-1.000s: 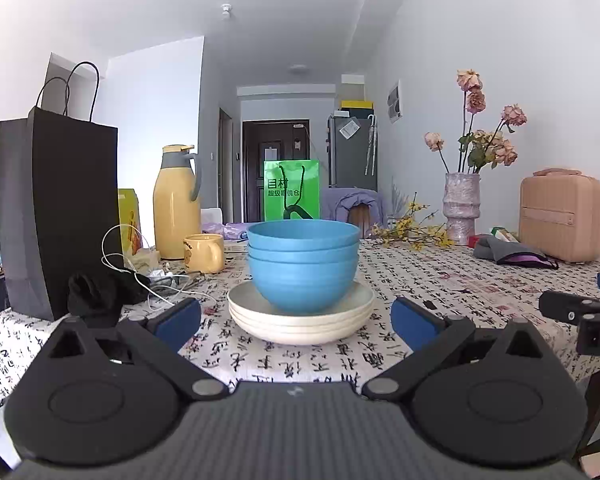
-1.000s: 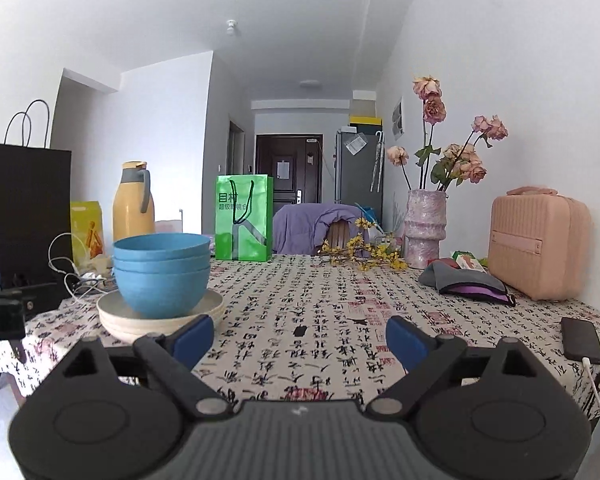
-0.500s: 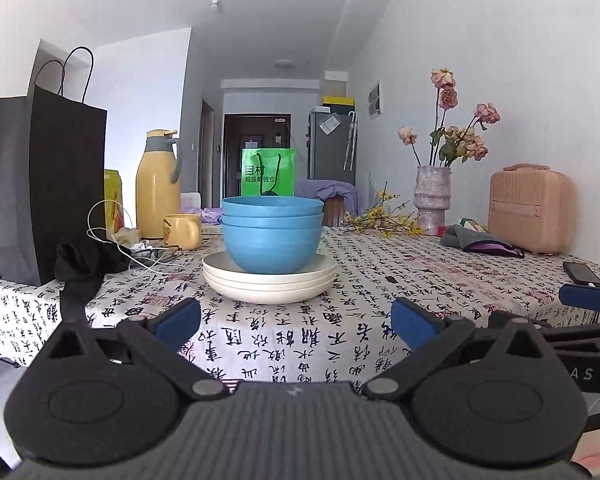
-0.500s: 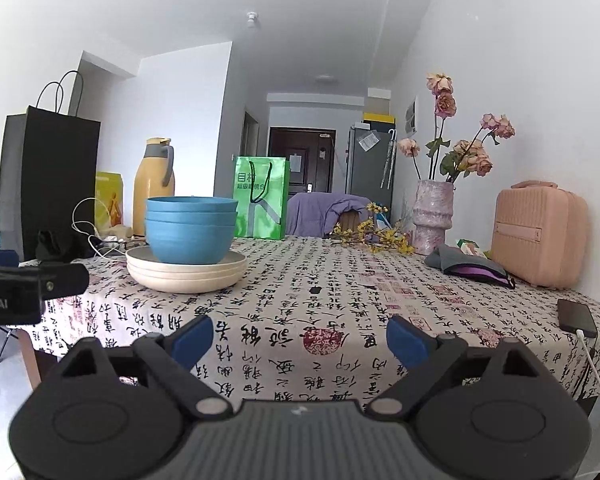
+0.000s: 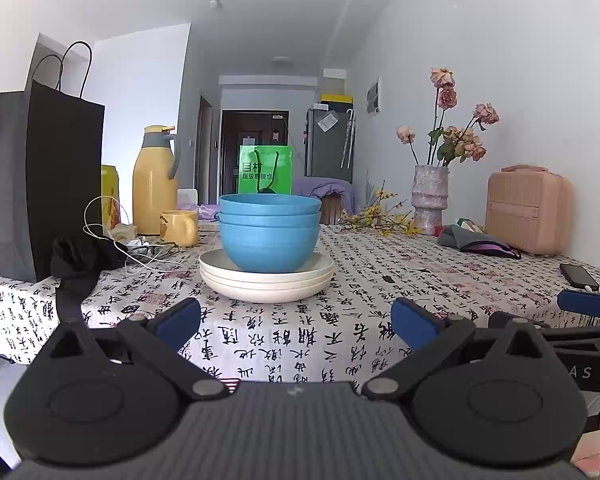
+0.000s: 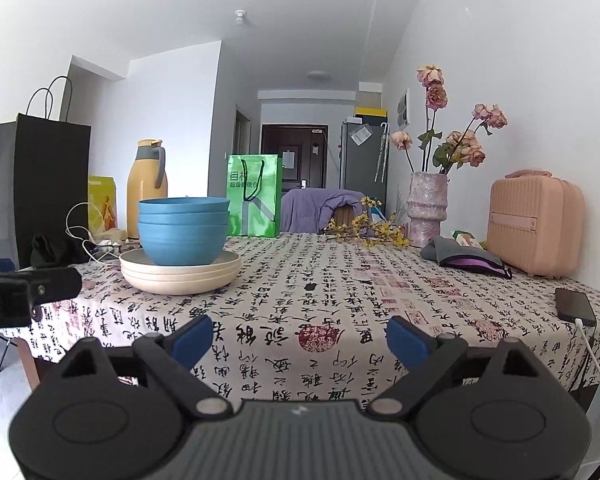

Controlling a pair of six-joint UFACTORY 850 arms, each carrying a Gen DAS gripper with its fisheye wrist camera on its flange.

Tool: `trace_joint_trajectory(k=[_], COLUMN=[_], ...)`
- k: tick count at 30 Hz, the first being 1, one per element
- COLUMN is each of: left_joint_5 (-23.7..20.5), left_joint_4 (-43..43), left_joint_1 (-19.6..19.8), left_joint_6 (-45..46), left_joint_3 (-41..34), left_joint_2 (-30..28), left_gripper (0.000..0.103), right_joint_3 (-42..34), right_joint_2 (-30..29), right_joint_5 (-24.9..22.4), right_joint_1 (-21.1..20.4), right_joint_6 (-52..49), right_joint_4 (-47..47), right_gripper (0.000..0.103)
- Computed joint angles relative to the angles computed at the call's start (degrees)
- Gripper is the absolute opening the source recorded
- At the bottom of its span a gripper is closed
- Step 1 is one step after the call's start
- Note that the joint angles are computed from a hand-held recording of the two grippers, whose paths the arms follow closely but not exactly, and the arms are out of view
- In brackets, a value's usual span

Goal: Organize plates and bowls

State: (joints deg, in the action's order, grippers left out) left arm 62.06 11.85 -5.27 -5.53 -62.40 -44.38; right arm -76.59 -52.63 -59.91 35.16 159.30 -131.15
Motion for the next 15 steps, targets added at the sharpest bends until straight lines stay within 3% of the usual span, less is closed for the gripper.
trace_joint_trajectory(k=[15], left_joint_5=[-0.03], left_joint_4=[0.49], left_joint_1=[-0.01], left_joint_6=[0.09], left_joint_3=[-0.09], left_joint_2=[-0.06], left_gripper=[0.103], right_joint_3=[0.13], right_joint_2=[0.03], right_joint_5=[0.45], right_joint_1=[-0.08], right_joint_6=[0.83], right_joint_4=[-1.06], right_gripper=[0.094])
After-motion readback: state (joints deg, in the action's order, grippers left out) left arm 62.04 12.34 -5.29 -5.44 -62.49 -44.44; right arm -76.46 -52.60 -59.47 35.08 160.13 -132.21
